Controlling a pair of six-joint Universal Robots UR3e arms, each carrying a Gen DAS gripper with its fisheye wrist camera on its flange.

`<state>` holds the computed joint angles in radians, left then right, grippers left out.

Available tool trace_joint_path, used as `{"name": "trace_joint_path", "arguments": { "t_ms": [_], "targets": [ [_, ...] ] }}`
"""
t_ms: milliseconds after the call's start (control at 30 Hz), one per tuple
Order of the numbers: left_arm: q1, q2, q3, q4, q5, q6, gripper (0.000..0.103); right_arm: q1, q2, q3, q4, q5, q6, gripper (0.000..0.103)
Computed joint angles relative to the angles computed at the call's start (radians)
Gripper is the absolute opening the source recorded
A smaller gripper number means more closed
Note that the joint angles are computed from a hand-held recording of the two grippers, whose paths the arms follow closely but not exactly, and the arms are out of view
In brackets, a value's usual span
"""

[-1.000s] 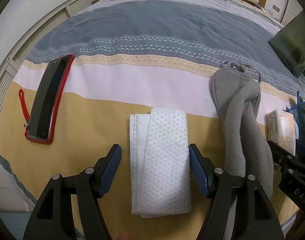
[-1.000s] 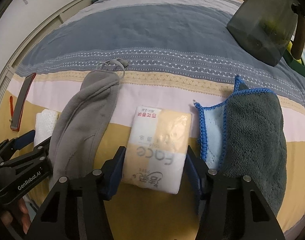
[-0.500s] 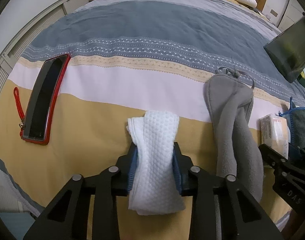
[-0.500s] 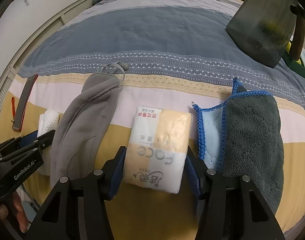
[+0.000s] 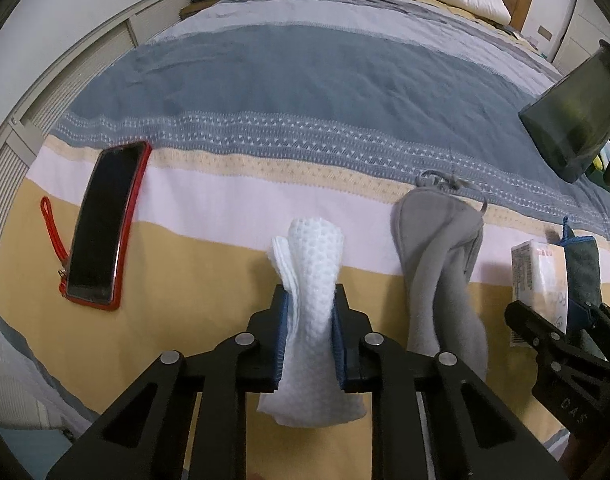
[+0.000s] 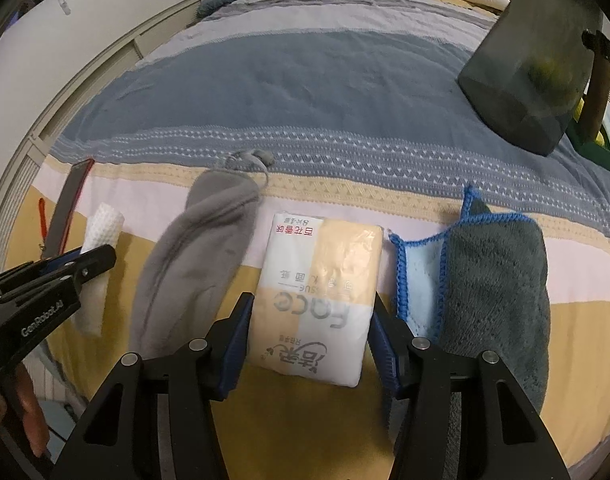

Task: Organize soft objects
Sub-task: 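Lift the white cloth and tissue pack and carry both over the green tray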

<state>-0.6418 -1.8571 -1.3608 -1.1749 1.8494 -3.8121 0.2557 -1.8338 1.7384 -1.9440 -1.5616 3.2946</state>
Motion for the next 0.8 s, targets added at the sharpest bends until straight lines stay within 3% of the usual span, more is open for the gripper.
{"name": "trace_joint_path", "arguments": {
  "t_ms": [433,800],
  "targets": [
    [-0.046,-0.046,0.183,-0.151,0.061,-0.034,0.014,-0.037,-0.014,-0.127,0.099,0.033,-0.056,0.052],
    [-0.083,-0.217,0.610,-0.388,0.105,-0.036,0.014,-0.121,-0.033,-0.318,0.254,0.076,-0.144,0.052]
  ]
}}
